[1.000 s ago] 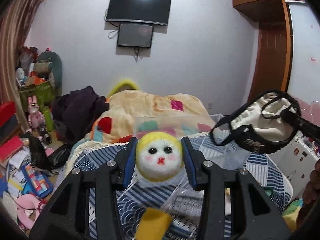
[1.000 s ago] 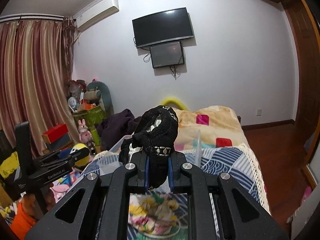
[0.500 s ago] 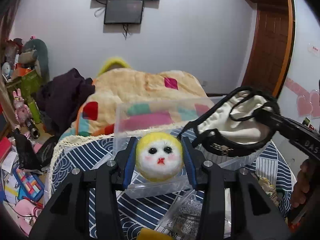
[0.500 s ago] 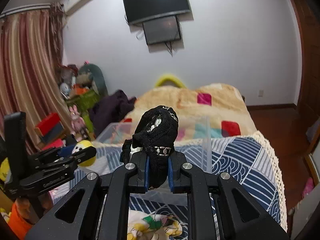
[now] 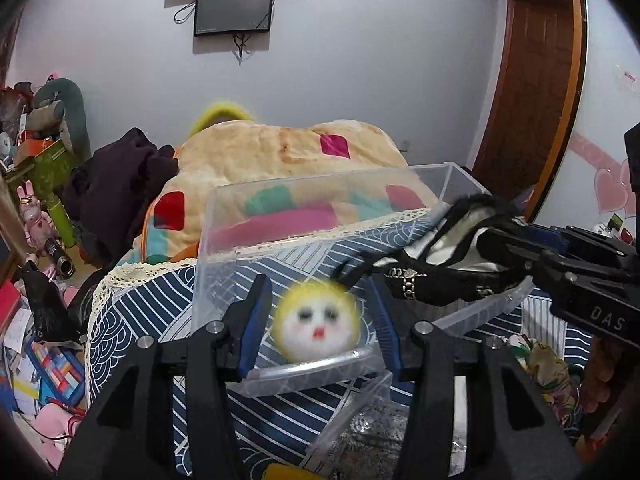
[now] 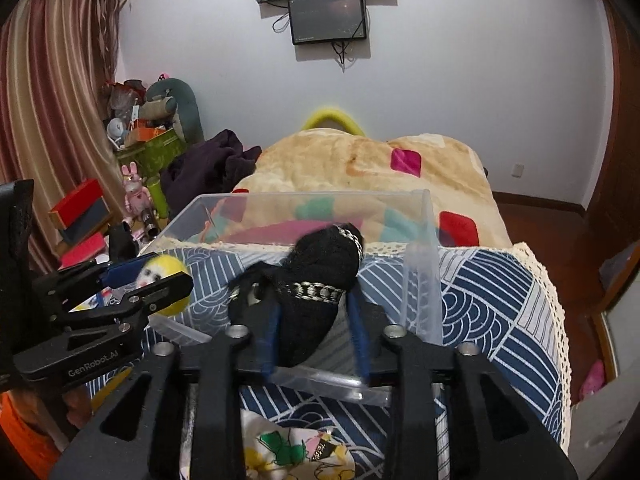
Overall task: Organize soft objects
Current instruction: 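Lower the ball and pouch into the clear box while both tools open to release, then grasp the yellow sponge with the left tool while the right tool grasps the floral cloth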
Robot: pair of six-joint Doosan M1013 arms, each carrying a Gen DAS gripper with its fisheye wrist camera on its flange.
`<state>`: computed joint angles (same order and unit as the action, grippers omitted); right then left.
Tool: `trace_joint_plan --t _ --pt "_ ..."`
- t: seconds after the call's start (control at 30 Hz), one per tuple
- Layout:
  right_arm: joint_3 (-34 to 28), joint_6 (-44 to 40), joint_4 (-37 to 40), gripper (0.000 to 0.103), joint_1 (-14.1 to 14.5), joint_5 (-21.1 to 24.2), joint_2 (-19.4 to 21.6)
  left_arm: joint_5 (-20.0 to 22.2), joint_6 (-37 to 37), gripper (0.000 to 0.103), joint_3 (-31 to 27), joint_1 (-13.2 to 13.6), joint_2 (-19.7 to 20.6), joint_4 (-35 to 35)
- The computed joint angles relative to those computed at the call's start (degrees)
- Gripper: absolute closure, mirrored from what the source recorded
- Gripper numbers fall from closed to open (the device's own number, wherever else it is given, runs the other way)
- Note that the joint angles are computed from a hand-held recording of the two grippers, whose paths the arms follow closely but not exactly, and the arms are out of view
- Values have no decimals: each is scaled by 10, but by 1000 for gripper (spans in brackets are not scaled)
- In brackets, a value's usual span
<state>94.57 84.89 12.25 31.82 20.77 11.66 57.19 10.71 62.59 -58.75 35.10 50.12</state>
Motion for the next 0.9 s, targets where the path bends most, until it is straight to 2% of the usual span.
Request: trace_joint_plan --t 0.03,0.13,0.27,0.43,0.53,0.6,0.7,0.9 --pt "2 -13 15 49 -1 -3 -2 1 -2 47 0 -2 0 3" --pt "12 -20 25 44 -2 -16 -11 13 -11 35 1 -10 -3 30" --pt "15 -36 42 42 -3 -12 -21 15 -28 26 9 -20 -13 56" --pt "39 -90 105 22 -1 -51 -48 14 -58 21 26 -33 -30 90" --pt "52 -114 123 21 1 -65 -61 12 -81 11 42 -43 -43 114" --pt "60 -147 148 21 1 -66 -68 13 -94 11 51 -50 -48 127" --pt "72 -138 126 21 4 -69 -76 15 -103 11 61 -57 -53 130" --pt "97 -143 120 21 6 -49 -79 12 -99 10 83 -63 -58 92"
